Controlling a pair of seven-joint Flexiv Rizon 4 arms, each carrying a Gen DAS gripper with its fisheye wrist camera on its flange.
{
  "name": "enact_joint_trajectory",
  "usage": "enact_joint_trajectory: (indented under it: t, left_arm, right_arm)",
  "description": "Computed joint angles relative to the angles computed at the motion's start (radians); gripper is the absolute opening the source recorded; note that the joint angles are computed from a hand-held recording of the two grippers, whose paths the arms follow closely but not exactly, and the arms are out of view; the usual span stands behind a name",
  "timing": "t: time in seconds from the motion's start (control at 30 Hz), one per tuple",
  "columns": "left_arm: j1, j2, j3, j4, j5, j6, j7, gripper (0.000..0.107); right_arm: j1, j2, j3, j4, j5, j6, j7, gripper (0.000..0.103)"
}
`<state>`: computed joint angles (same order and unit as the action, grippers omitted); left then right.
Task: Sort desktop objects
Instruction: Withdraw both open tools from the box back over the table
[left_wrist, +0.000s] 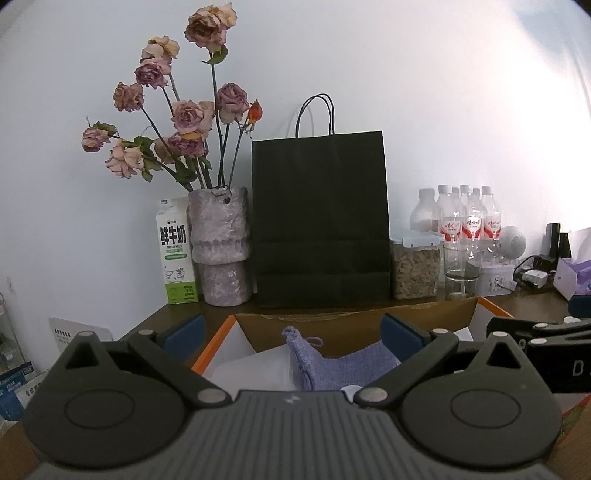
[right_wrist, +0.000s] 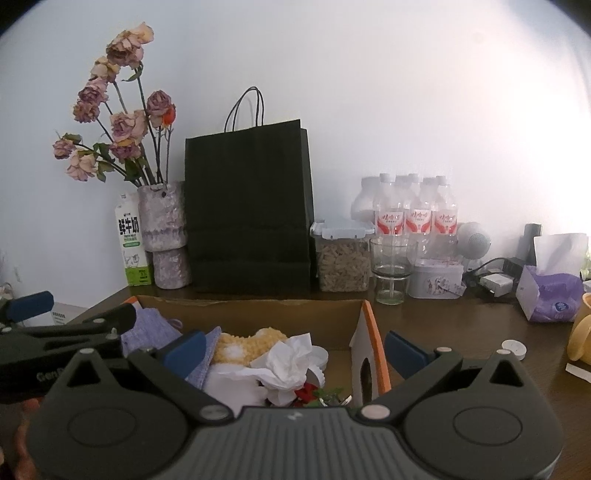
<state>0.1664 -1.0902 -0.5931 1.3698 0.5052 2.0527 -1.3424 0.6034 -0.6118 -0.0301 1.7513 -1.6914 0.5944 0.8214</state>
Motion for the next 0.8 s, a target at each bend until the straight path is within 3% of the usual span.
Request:
enact_joint_trajectory:
  t: [0.47, 0.8]
  left_arm:
    - [0.116, 0.077, -0.042, 0.177, 0.06, 0.003, -0.031, 0.103]
    - [0.232, 0.112, -0.12, 0.317, 0.052, -0.07, 0.068, 0.103]
  right_arm:
    - [0.049, 0.037, 0.039, 0.043, 0.048, -0.052, -0.045, 0.103]
    - [0.072, 0.058, 0.076, 0.093, 0.119, -0.039, -0.051, 0.103]
